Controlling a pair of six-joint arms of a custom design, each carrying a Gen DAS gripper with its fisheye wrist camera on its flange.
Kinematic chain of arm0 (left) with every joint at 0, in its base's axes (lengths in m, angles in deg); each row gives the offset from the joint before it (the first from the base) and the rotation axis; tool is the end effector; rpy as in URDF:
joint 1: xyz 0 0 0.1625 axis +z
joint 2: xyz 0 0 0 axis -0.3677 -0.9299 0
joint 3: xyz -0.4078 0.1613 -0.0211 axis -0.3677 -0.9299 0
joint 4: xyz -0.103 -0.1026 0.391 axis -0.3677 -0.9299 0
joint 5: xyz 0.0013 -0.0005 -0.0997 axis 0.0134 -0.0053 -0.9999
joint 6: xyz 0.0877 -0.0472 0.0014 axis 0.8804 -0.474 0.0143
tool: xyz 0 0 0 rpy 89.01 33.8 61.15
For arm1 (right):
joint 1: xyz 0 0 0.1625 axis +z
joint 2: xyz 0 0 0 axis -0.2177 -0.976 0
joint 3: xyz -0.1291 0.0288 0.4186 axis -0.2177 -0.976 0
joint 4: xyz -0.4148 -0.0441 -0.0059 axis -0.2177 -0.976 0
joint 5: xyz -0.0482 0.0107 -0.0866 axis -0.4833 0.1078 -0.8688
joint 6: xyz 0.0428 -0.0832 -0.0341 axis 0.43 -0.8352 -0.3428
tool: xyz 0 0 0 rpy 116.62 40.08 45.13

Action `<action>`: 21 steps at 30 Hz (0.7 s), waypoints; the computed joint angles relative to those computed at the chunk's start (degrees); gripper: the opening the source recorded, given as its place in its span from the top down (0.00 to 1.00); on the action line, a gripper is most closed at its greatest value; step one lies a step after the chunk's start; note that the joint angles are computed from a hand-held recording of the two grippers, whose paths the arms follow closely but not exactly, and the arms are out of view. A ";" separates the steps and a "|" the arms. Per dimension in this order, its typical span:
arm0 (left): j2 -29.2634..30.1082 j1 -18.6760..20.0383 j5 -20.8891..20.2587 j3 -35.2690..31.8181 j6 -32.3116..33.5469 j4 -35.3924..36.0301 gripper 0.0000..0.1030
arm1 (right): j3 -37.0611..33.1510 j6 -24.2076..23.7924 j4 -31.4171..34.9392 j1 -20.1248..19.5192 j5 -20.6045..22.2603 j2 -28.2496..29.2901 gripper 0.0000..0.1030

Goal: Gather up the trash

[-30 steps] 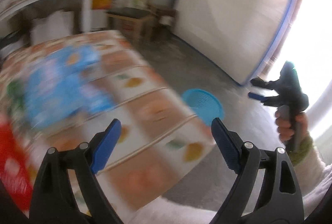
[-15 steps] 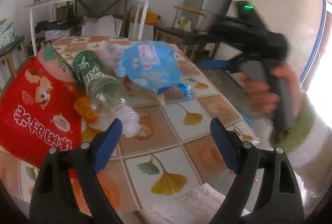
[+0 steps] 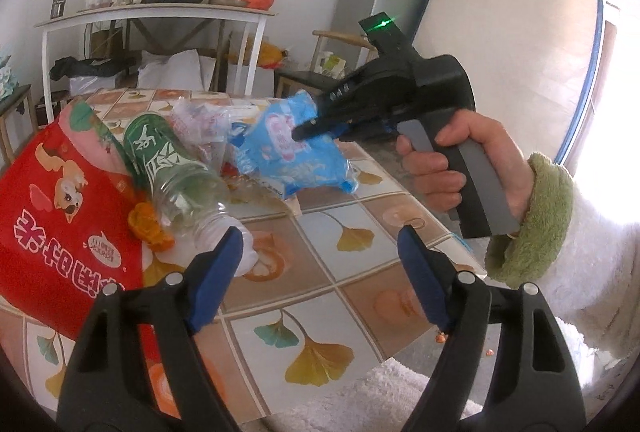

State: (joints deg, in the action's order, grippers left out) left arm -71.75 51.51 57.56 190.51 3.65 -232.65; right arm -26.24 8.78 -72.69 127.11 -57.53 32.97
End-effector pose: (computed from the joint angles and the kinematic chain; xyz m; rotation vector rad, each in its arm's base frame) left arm -0.3921 -0.4831 0.3327 0.3016 2.2602 -1.3330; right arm 0.4521 -0.7163 0.3022 0.9143 -2.8050 0.1761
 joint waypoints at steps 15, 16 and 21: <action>4.18 -2.43 2.05 -0.30 12.95 -3.42 0.21 | 5.61 -1.12 19.21 -2.67 7.41 -9.82 0.95; 4.46 -2.45 2.16 -0.34 13.39 -2.97 0.20 | 5.19 -1.23 21.58 -2.89 8.18 -9.76 0.95; 5.84 -2.57 1.45 -0.36 17.45 -0.66 0.19 | 1.10 -1.61 38.43 -4.84 16.21 -7.83 0.95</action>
